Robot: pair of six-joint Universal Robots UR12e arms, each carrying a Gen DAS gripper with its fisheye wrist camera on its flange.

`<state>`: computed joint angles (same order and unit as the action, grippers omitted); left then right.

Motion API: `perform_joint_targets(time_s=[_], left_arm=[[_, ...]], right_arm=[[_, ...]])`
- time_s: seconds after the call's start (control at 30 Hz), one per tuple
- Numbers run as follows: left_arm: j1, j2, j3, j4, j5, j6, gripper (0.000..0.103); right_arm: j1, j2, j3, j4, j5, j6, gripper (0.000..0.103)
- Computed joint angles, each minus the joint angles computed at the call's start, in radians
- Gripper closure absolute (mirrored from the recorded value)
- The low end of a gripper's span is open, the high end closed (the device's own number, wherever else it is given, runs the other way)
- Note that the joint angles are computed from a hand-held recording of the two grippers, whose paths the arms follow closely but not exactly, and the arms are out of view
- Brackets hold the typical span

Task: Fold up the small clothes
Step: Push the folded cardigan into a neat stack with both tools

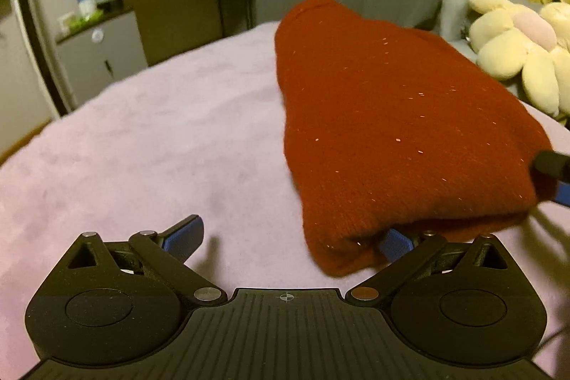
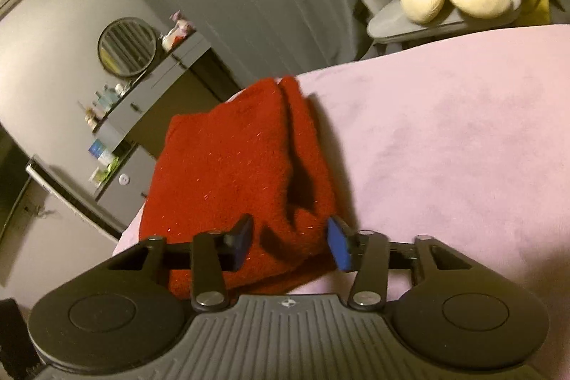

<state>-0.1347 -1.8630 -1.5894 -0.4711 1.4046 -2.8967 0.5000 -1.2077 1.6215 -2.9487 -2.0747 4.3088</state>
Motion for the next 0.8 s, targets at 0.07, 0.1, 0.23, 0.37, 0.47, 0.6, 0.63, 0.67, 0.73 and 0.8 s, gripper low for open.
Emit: perform_joint_targets(time_s=[0.07, 0.1, 0.23, 0.37, 0.47, 0.6, 0.63, 0.67, 0.73, 0.8], left_arm=[[0.004, -0.002, 0.003, -0.008, -0.012, 0.000, 0.000], [0.011, 0.000, 0.001, -0.007, -0.021, 0.004, 0.000], [0.014, -0.006, 0.008, -0.018, -0.033, -0.003, 0.000], [0.010, -0.008, 0.014, -0.024, -0.018, -0.006, 0.000], [0.004, -0.004, 0.005, 0.011, 0.035, 0.003, 0.001], [0.037, 0.004, 0.020, -0.073, -0.047, 0.005, 0.001], [0.049, 0.009, 0.022, -0.102, -0.080, 0.024, 0.001], [0.063, 0.014, 0.025, -0.132, -0.116, 0.050, 0.001], [0.093, 0.026, 0.025, -0.165, -0.188, 0.085, 0.001], [0.129, 0.032, 0.027, -0.170, -0.279, 0.087, 0.002]], right_arm=[[-0.008, -0.005, 0.010, 0.000, 0.048, 0.014, 0.063], [-0.012, -0.005, 0.012, -0.001, 0.071, 0.001, 0.063], [-0.023, 0.017, 0.006, -0.063, 0.101, 0.007, 0.058], [-0.017, 0.039, -0.011, -0.112, 0.049, -0.009, 0.083], [-0.005, 0.041, 0.002, -0.193, -0.006, -0.055, 0.085], [-0.020, 0.029, 0.017, -0.098, 0.038, -0.095, 0.084], [-0.021, 0.030, 0.022, -0.092, 0.048, -0.111, 0.082], [-0.022, 0.028, 0.029, -0.105, 0.047, -0.123, 0.082], [-0.029, 0.006, 0.042, -0.086, 0.058, -0.146, 0.061], [-0.035, -0.018, 0.068, -0.109, 0.045, -0.162, 0.045]])
